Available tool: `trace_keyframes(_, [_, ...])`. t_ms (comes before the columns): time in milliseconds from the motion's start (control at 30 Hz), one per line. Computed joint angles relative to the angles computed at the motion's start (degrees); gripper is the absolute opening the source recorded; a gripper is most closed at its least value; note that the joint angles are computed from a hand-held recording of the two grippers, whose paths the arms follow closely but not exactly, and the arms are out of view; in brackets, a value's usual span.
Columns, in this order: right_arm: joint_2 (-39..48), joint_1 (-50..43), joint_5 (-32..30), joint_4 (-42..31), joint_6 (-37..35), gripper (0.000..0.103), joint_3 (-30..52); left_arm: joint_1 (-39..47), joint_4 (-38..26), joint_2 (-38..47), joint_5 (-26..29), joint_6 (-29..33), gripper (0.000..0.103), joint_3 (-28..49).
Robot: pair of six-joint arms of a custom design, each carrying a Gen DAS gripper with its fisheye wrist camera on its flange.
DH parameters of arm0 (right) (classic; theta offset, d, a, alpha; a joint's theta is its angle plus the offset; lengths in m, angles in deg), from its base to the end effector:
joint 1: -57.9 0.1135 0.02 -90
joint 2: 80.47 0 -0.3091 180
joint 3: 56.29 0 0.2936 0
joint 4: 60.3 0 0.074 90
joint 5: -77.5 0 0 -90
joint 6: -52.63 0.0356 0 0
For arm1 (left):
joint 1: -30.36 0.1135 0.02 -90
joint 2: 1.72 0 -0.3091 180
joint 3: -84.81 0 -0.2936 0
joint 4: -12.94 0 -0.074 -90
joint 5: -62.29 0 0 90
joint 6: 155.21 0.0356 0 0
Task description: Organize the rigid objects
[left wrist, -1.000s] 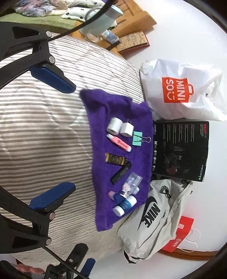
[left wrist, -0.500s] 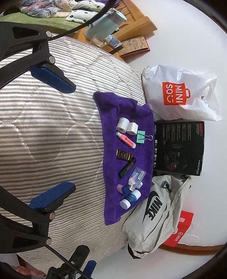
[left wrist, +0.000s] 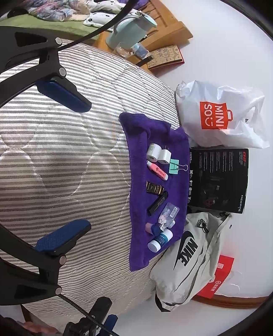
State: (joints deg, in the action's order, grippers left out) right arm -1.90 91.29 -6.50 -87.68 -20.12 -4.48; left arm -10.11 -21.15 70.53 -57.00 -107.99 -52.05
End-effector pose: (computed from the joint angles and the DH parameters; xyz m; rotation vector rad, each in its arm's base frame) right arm 0.2400 0.1537 0.1956 -0.3118 2.5041 0.2296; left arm 0.1860 -0.1358 0.1713 -0.2027 2.4569 0.0913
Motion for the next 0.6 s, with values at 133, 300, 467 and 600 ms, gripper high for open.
trace_keyframes(133, [0.2, -0.2, 0.1, -0.1, 0.1, 0.103, 0.2, 0.3, -0.9, -1.2, 0.0, -0.5, 0.103, -0.4])
trace_keyframes(300, [0.0, -0.5, 0.0, -0.3, 0.0, 0.103, 0.3, 0.0, -2.2, -2.8, -0.3, -1.1, 0.103, -0.4])
trace_keyframes(467, [-0.3, -0.1, 0.4, -0.5, 0.1, 0.103, 0.0, -0.4, -3.7, -4.0, -0.8, -1.8, 0.103, -0.3])
trace_keyframes(600, [-0.2, 0.5, 0.7, -0.9, 0.0, 0.103, 0.1, -0.1, -4.2, -5.1, -0.5, -2.2, 0.103, -0.7])
